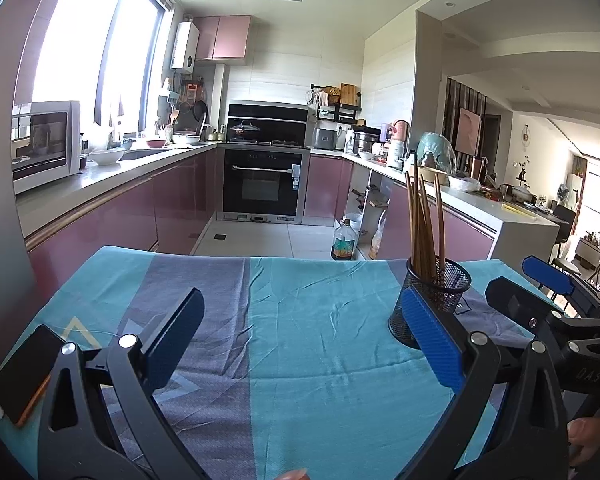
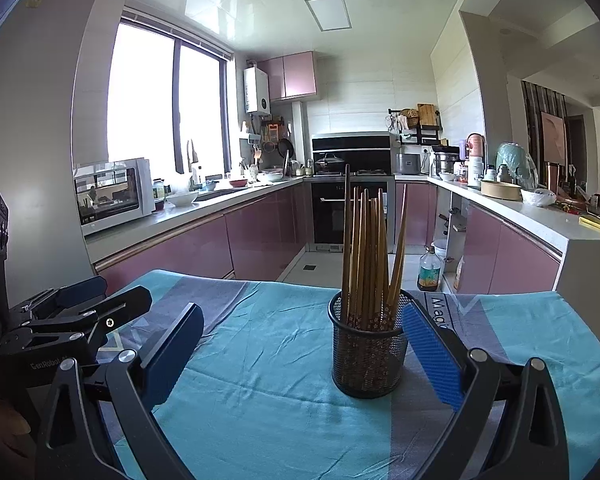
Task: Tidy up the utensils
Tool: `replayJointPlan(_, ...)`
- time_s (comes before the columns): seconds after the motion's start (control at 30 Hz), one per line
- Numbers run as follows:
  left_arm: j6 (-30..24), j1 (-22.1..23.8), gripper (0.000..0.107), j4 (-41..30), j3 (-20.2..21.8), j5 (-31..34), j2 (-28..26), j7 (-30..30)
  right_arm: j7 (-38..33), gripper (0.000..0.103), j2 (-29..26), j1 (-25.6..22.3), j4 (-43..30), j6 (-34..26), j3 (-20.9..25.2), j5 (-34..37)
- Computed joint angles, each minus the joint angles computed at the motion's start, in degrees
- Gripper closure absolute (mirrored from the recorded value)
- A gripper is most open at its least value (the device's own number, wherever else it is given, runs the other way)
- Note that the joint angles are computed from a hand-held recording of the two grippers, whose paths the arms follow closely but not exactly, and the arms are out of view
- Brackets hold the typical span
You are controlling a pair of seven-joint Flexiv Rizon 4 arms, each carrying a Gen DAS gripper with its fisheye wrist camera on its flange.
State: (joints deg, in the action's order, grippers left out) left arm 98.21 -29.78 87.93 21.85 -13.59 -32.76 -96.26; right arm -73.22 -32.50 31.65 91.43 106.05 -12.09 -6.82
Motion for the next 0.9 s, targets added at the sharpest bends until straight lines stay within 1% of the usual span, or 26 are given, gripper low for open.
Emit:
replayJointPlan(0.33,1.7,-1.8,0.009,0.7,1.5,-1.0,-0.2,0.5,-0.5,0.007,0.3,1.7,0.8,0.9,-2.0,1.8)
replayJointPlan(0.53,2.2,-1.5,0.009,1.1,0.5,-2.5,-0.1,2.1,-1.2,0.007,0.3,2.4,0.9,1.3,-2.8,3.0)
replayJointPlan(0.67,3.0,-1.9,0.009,1.4,0.7,-3.6,-0.3,2.8,-1.6,0.007,0.1,3.7,0.8,1.9,-4.5,4.4)
replayJointPlan(0.73,3.0,-2.3,0.009,1.5,1.0,-4.4,-0.4,3.4,-2.1,0.007,-0.2,4.2,0.9,3.2,-5.2,5.4)
replayJointPlan(0.83,2.9,-2.5,0.009,1.3,1.2,-5.4,-0.8,3.9,-2.7,0.007,-0.3,4.1,0.4,2.9,-4.8,6.1)
replayJointPlan(0.9,3.1,-2.8,0.009,1.2,1.6,-5.9,-1.2,4.1,-3.0,0.007,-0.6,4.9,0.3,2.9,-5.9,6.9)
